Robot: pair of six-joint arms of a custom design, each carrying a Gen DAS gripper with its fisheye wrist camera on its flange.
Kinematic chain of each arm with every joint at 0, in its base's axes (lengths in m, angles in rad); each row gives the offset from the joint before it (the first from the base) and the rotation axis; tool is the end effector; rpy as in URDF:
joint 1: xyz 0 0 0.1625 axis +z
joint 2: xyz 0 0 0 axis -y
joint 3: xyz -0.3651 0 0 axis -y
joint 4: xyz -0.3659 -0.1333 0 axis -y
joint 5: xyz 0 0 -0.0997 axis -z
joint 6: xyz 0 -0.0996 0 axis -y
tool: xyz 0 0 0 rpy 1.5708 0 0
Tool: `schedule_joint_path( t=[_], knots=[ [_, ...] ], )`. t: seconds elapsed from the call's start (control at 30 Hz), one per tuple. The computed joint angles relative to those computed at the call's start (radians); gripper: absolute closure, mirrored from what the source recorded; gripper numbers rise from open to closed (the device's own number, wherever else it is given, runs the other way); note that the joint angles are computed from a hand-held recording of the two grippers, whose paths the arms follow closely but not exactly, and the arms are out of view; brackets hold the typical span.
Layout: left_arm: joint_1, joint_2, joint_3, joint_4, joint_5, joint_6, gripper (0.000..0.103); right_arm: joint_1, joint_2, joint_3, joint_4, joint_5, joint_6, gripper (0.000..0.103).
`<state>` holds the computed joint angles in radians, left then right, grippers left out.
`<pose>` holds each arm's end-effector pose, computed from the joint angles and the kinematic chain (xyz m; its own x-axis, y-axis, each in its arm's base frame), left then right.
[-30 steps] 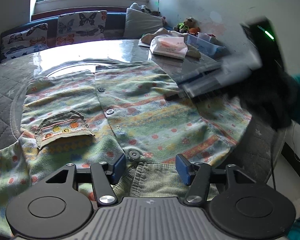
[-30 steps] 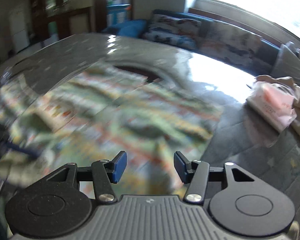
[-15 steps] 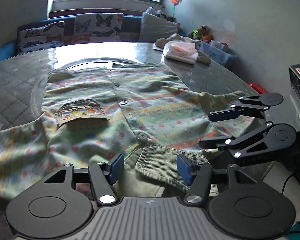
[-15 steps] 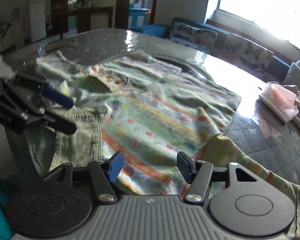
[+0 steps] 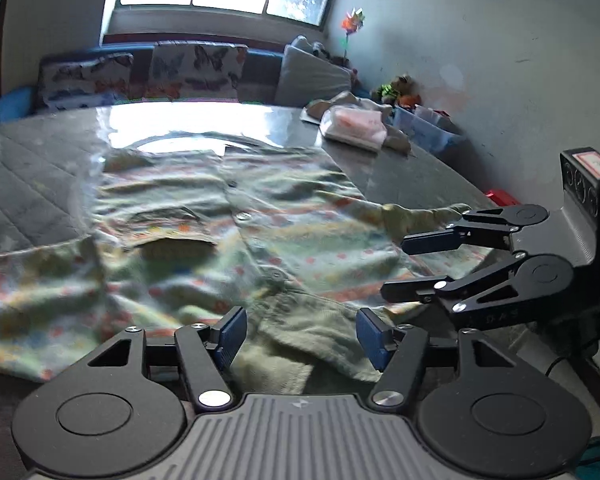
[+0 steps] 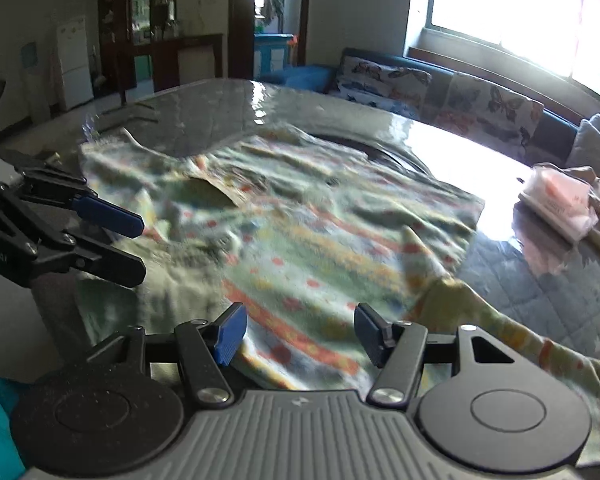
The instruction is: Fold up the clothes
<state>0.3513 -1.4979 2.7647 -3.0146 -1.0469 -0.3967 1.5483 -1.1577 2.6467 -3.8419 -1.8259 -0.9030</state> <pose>-0.1712 -0.2578 0.1102 -0.7082 0.5910 -0.3862 0.7054 0.6148 -0.3527 0.1011 -0.3175 0.1341 -0.6091 -0.4333 0.6642 -0.7466 0.5959 -0.2959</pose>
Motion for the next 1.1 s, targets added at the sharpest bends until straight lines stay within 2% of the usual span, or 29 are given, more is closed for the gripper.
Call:
schedule_joint_path(
  t=[0.1,0.17,0.3,0.37,0.53,0.67,0.73,0.83,0.9,1.1],
  knots=[
    [0.015,-0.037,0.014,0.034,0.003,-0.029,0.038,0.018,0.012,-0.012,0.02,0.008,0.006,0.042],
    [0.028,-0.019,0.019,0.014,-0.02,-0.025,0.037,0.028,0.035,-0.024,0.032,0.002,0.004,0.042],
    [0.007,0.029,0.032,-0.027,-0.015,0.009,0.03,0.038,0.079,-0.047,0.05,-0.027,0.001,0.042],
    [0.006,0.009,0.03,0.005,-0.017,0.03,0.03,0.041,0.092,-0.053,0.06,-0.042,-0.001,0.042],
    [0.027,-0.081,0.01,0.087,-0.031,0.03,0.03,0.051,0.063,-0.053,0.079,-0.024,0.004,0.042],
    [0.043,-0.064,-0.022,0.076,-0.041,0.031,0.032,0.042,0.07,-0.07,0.098,-0.013,0.027,0.042],
    [0.052,-0.033,-0.041,0.061,-0.045,0.035,0.035,0.033,0.086,-0.074,0.1,-0.022,0.022,0.042],
    [0.085,0.046,-0.085,0.007,-0.06,0.056,0.045,0.025,0.077,-0.063,0.092,-0.013,0.026,0.042],
    [0.108,0.096,-0.116,-0.025,-0.068,0.067,0.045,0.022,0.057,-0.052,0.073,0.0,0.038,0.042],
    [0.212,0.257,-0.215,-0.164,-0.026,0.116,0.045,-0.012,0.011,-0.044,0.091,0.013,0.079,0.042]
  ],
)
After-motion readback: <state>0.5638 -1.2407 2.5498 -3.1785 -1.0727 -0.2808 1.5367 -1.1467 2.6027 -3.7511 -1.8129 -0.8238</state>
